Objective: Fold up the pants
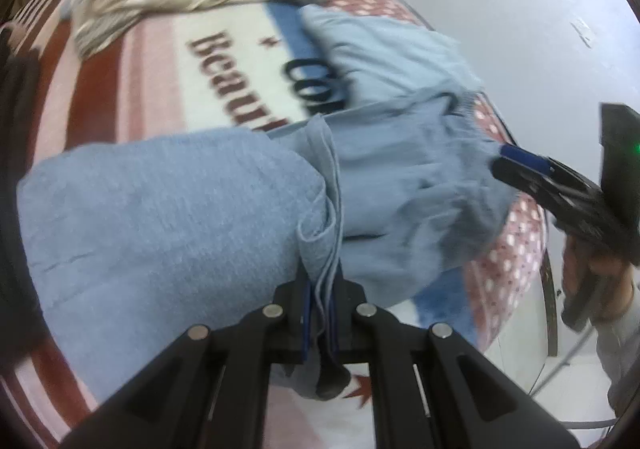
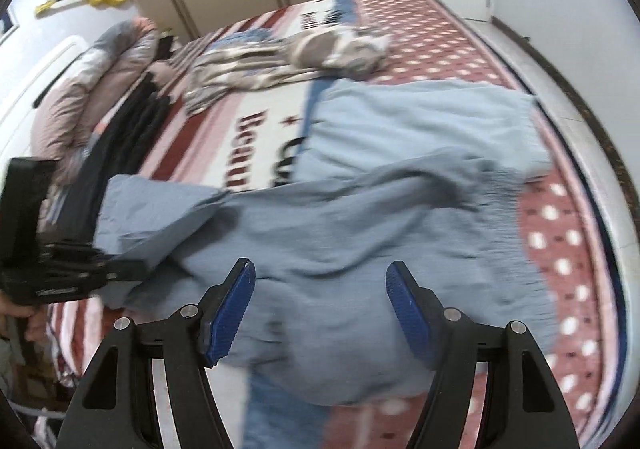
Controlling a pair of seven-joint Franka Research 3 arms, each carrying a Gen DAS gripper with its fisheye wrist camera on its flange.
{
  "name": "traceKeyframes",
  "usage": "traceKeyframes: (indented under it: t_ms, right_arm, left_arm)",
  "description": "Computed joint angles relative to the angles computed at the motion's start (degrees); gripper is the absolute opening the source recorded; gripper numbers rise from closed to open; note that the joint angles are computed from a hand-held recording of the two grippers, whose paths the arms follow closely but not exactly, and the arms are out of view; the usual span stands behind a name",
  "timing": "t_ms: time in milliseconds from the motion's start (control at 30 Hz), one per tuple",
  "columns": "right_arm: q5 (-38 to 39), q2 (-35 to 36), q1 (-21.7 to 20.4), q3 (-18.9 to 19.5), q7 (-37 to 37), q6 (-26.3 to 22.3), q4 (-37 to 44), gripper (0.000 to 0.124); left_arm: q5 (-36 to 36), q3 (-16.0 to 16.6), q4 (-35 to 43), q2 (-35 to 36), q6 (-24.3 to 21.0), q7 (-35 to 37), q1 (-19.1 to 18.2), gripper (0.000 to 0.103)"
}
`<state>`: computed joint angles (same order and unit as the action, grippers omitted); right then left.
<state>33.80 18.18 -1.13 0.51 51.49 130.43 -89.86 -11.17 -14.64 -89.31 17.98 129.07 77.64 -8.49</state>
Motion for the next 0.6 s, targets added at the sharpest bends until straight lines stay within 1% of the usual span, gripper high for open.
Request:
traceKeyframes:
  t_ms: [67, 133, 167, 200, 233, 267, 300, 333, 367, 467, 500, 533, 567, 600]
  right_arm:
    - [-1.5, 0.7, -0.2, -1.1, 1.8, 1.0, 0.9, 0.064]
    - [-2.7, 1.5, -0.7, -1.7, 3.4, 1.5, 1.9, 0.064]
    - [-3.7, 1.8, -0.9, -2.1, 4.3, 2.0, 2.3, 0.064]
    - [-4.3, 1.9, -1.1, -2.3, 4.7, 2.3, 2.5, 0.066]
    - [-5.1, 2.3, -1.3, -2.5, 5.6, 2.5, 2.8, 0.072]
    - [-5.4, 2.7, -1.7, -2.8, 7.0, 2.3, 3.3, 0.075]
    - [-5.1, 2.9, -2.3, -2.8, 7.8, 1.9, 3.5, 0.078]
    - [-5.0, 3.0, -2.8, -2.8, 9.0, 1.3, 3.4, 0.081]
    - [-5.2, 3.2, -3.2, -3.1, 10.6, 0.3, 3.4, 0.081]
    - [-6.3, 2.8, -4.1, -3.9, 14.5, -0.7, 1.6, 0.083]
    - [-6.2, 2.7, -4.4, -4.1, 15.8, -0.9, 1.0, 0.083]
    - [-5.8, 2.5, -4.9, -4.3, 17.3, -1.0, 0.2, 0.083]
    - [-4.9, 2.3, -5.5, -4.3, 18.4, -1.2, -0.7, 0.083]
    - [-3.9, 1.9, -6.1, -4.2, 19.2, -1.4, -1.6, 0.083]
  left_arm:
    - [0.5, -0.3, 2.3, 1.9, -0.7, 0.1, -0.6, 0.005]
    - [1.3, -0.4, 5.1, 4.3, -2.6, -0.4, -1.2, 0.005]
    - [1.3, -0.5, 5.9, 5.1, -2.3, -0.4, -1.3, 0.005]
    - [0.5, -1.0, 6.7, 5.8, -1.8, -0.1, -1.2, 0.005]
    - [-0.5, -1.5, 7.1, 6.2, -1.2, 0.3, -1.0, 0.005]
    - [-1.5, -2.0, 8.2, 7.1, -1.2, 0.8, -1.0, 0.005]
    - [-1.8, -2.3, 9.9, 8.3, -2.3, 0.9, -1.2, 0.006]
    - [-1.3, -2.3, 11.4, 9.4, -3.6, 0.6, -1.7, 0.011]
    - [-0.6, -2.2, 13.4, 11.0, -5.5, 0.6, -2.2, 0.013]
    - [0.7, -2.0, 17.9, 14.4, -10.5, -0.6, -3.3, 0.027]
    - [0.5, -2.1, 18.6, 14.9, -11.1, -0.9, -3.4, 0.037]
    - [0.5, -2.1, 18.8, 15.0, -11.1, -1.2, -3.5, 0.05]
    - [0.7, -2.0, 18.4, 14.5, -10.9, -1.4, -3.5, 0.056]
    - [1.2, -1.8, 18.3, 14.2, -10.7, -1.7, -3.8, 0.064]
